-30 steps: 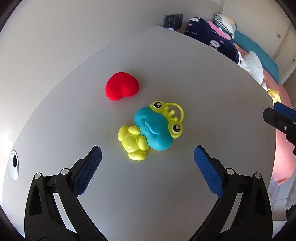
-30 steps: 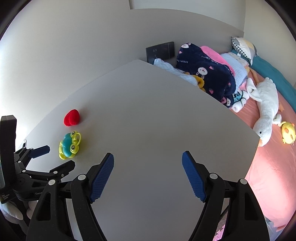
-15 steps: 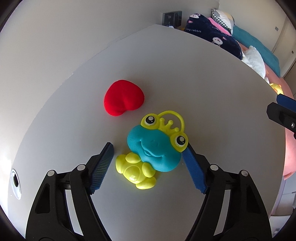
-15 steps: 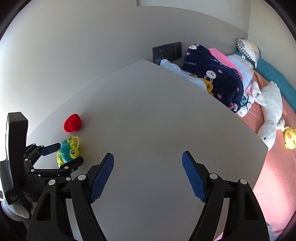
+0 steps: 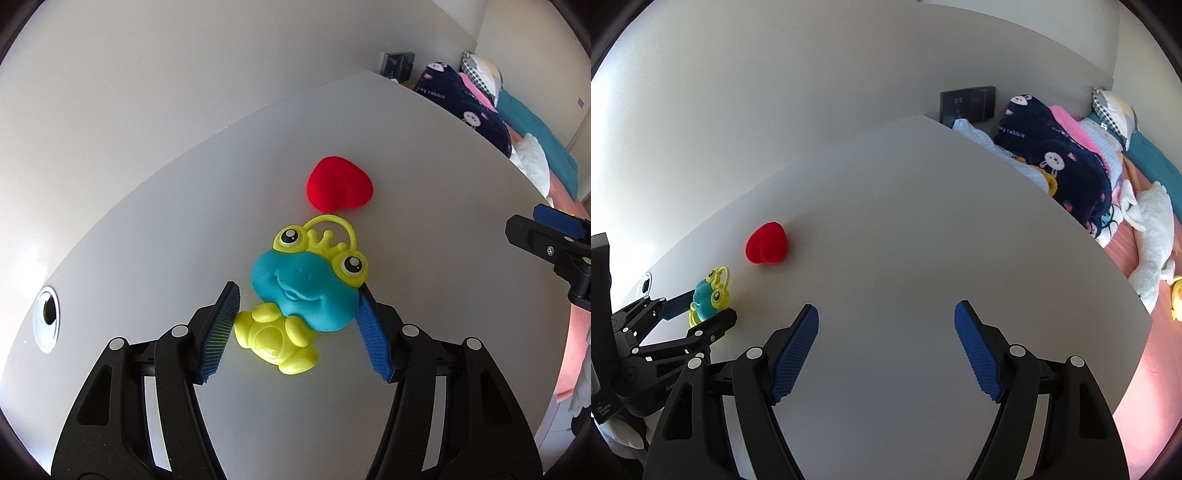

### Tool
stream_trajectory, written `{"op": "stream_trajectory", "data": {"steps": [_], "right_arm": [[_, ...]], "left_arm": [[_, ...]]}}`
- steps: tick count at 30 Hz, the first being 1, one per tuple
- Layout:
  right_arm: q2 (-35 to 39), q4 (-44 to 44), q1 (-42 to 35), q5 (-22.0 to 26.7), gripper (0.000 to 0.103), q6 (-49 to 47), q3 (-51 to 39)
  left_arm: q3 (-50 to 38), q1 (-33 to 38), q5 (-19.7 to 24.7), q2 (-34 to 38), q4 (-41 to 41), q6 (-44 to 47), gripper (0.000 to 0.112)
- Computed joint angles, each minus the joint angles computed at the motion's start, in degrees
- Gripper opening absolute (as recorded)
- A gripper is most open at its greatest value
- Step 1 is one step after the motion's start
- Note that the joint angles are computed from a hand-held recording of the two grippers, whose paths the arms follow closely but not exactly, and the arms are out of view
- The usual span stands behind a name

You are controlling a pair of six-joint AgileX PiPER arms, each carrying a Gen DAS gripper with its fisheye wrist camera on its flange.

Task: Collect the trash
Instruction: 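Grasp the teal frog toy with the left tool while the right tool grasps the red heart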

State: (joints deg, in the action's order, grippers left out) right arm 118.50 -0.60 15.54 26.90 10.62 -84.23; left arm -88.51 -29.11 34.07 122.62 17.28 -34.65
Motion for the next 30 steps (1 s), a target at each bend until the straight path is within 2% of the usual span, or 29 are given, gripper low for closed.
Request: {"op": "stream_trajectory", "data": {"steps": [14, 25, 30], "right_arm": [[9.91, 6.37, 4.64, 4.23, 0.077, -5.33, -14.04], [20.29, 1.38, 7.85, 11.56, 0.076, -2.78, -31.42], [25.11, -0.43, 8.62, 16.68, 0.064, -1.94, -39.89]], "left_arm": [[13.93, 4.74, -2.55, -9.19, 6.91, -8.87, 0.061], [16.10, 8.78, -4.22, -9.32, 6.50, -9.44, 0.061], [15.01, 8.65, -3.94, -8.29, 5.55, -8.23, 0.061]]}}
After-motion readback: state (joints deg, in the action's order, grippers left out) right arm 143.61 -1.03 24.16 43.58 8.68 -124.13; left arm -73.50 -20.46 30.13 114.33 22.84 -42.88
